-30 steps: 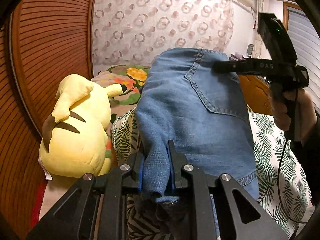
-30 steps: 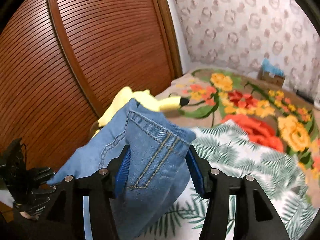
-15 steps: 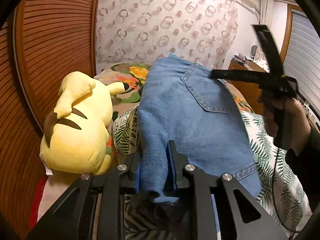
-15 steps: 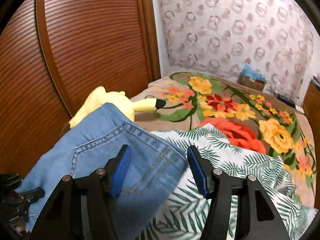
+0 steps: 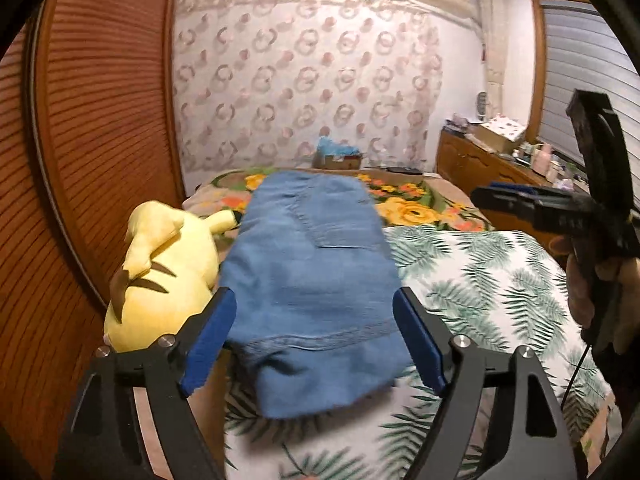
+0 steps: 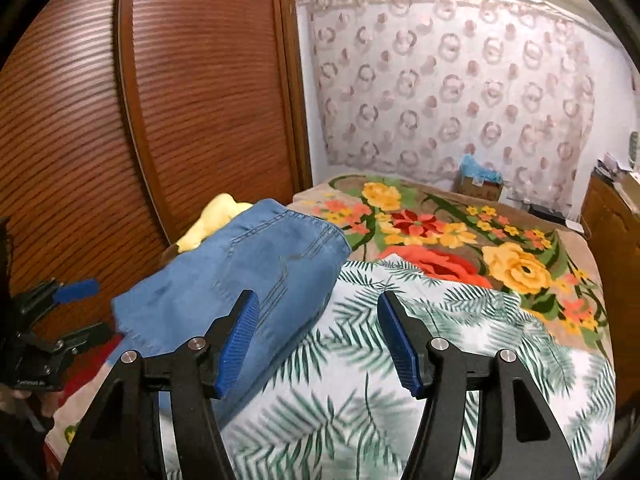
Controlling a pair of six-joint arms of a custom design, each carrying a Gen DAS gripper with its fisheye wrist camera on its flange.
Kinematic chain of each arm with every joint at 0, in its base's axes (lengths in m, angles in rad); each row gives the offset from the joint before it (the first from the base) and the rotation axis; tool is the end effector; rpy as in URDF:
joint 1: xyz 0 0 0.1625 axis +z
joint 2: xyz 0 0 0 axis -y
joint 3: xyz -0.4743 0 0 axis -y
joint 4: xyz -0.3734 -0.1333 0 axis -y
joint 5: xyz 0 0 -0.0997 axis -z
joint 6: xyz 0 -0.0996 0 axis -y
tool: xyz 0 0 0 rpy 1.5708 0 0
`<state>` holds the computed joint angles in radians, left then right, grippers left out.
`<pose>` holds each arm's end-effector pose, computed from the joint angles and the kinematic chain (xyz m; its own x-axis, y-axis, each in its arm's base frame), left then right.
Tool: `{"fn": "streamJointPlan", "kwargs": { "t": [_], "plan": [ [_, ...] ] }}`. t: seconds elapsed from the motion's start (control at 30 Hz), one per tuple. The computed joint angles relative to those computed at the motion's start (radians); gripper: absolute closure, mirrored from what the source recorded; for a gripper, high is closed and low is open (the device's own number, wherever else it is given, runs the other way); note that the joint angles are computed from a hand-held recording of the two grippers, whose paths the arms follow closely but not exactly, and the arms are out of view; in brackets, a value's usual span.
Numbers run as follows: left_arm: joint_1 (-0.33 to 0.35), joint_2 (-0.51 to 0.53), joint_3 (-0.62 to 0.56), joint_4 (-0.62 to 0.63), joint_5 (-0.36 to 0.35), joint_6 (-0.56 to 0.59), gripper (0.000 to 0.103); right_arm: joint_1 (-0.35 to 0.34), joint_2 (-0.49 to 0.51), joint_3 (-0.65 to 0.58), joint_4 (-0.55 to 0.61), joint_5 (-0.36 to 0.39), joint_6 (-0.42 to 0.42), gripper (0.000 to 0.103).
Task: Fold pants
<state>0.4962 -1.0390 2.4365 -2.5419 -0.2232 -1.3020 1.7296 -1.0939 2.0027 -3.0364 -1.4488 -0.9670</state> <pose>-0.2302 -0.3867 0.1422 -0.7057 -0.3152 -0.6345 0.4530 0.4879 -0.7462 0.2360 -0.5538 0.2581 -0.4402 -0.8152 0.3764 -0.8746 0.2945 -0.3851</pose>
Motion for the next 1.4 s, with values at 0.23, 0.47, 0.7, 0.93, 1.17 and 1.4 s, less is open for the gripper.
{"fn": "streamJointPlan", "kwargs": {
  "t": [0.23, 0.47, 0.7, 0.93, 1.17, 1.4],
  "plan": [
    [-0.072, 0.033, -0.079, 0.241, 0.006, -0.161, 0.017, -0.094, -0.166, 0.176, -0.063, 0.068, -0.048, 0.037],
    [-0.125, 0.093, -0.107, 0.213, 0.003, -0.162, 0.017, -0.161, -0.29, 0.294, -0.118, 0.099, -0.058, 0.036],
    [-0.165, 0.143, -0.188, 0.404, -0.014, -0.333, 0.017, -0.237, -0.41, 0.406, -0.177, 0.141, -0.075, 0.036],
    [-0.209, 0.178, -0.257, 0.546, -0.031, -0.447, 0.017, -0.294, -0.553, 0.497, -0.191, 0.176, -0.082, 0.036],
    [-0.244, 0.208, -0.338, 0.718, -0.029, -0.558, 0.017, -0.337, -0.656, 0.561, -0.213, 0.234, -0.06, 0.036],
    [-0.261, 0.229, -0.386, 0.799, -0.025, -0.589, 0.017, -0.366, -0.703, 0.614, -0.24, 0.271, -0.072, 0.036]
  ]
}}
